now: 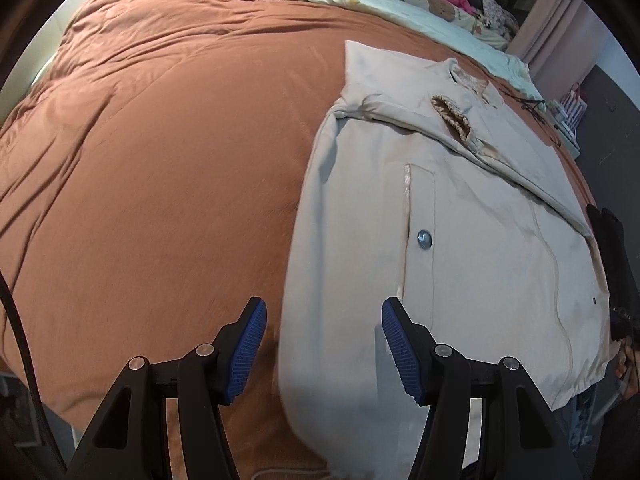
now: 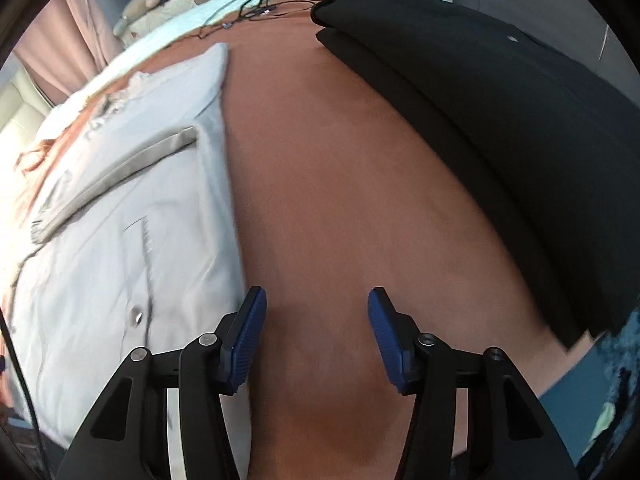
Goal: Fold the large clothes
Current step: 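Grasp the hem of the folded jacket with both grippers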
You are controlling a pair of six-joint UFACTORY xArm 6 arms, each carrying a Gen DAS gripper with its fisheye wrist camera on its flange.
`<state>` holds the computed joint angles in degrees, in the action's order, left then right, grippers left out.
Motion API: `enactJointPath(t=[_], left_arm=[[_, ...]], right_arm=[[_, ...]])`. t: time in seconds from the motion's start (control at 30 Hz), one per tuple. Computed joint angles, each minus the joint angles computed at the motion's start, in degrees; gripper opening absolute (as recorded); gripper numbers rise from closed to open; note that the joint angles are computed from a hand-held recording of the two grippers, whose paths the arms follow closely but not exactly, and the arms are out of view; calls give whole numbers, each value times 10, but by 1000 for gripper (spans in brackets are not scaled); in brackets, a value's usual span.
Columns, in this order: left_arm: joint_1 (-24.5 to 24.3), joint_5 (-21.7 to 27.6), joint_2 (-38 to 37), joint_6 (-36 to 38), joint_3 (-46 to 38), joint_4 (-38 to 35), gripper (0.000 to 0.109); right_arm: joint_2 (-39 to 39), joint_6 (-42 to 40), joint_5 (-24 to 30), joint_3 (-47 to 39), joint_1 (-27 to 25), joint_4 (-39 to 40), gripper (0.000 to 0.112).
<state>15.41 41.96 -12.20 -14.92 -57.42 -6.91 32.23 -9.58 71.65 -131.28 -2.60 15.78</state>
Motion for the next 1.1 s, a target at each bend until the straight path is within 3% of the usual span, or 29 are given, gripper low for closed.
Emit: enactJointPath(t=[0.2,0.6,0.97,1.1], left_arm=[[-6,-23,-64,6,70,-16,62],[-8,-66,-149,38,167,-92,62],[4,-119,-123,97,176,-228,62],[-2,-125,-84,132,148,-268,60]], right_arm=[[-121,-78,-21,174,-34,134,51],[-192,-141,39,327,-78,325,56],[-140,-155,63,300,-79,408,56],[-116,-114,52,280,-71,424,56]])
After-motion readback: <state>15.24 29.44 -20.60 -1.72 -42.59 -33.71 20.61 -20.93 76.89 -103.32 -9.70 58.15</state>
